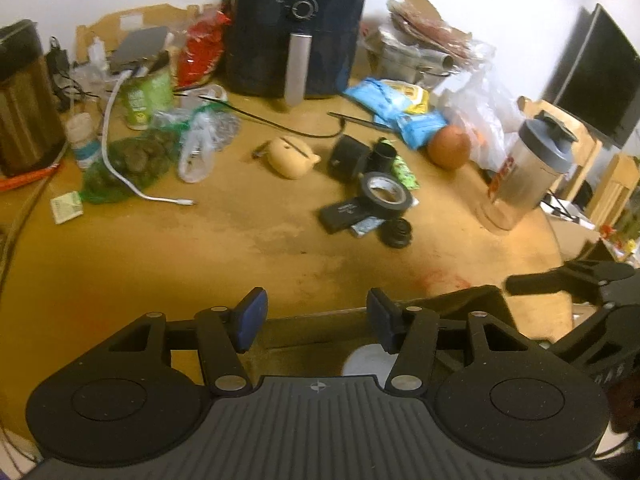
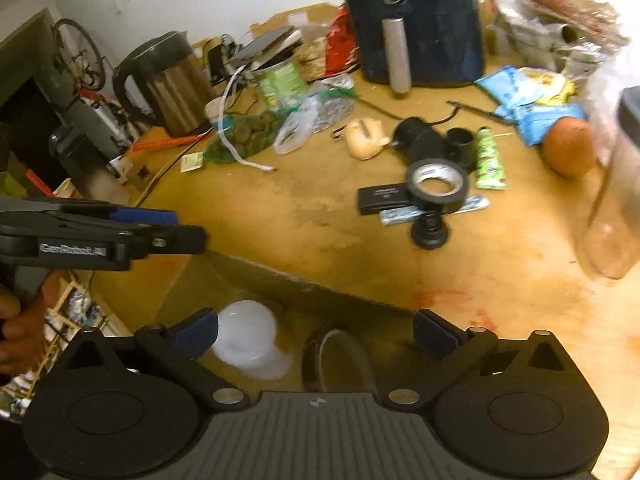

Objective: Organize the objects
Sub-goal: 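Lower the cup and tape roll into the cardboard box and open both grippers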

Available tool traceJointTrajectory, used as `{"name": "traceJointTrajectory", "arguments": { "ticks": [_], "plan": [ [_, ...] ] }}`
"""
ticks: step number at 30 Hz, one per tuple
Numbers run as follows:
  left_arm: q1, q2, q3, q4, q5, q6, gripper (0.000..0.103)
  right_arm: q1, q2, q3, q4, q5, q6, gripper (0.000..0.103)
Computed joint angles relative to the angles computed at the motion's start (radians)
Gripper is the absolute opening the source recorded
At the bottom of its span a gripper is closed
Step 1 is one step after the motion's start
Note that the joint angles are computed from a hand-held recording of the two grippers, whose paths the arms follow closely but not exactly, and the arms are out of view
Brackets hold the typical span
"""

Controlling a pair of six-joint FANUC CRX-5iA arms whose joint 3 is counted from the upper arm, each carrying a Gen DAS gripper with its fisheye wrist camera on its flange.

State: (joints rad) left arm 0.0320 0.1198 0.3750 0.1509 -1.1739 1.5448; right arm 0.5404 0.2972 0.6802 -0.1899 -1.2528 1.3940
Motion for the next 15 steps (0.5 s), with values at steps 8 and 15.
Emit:
{"name": "traceJointTrajectory", "arguments": {
  "ticks": [8, 15],
  "plan": [
    [0.01, -0.019, -0.016, -0.071, -0.085, 0.018, 0.054, -0.016, -0.061, -0.122, 0.121, 0.026, -0.103, 0.103],
    [0.016, -0.022, -0.045, -0.089, -0.144, -0.002, 0.054, -0.019, -0.108, -0.212, 0.142, 0.008, -0.156, 0.103]
  ]
}}
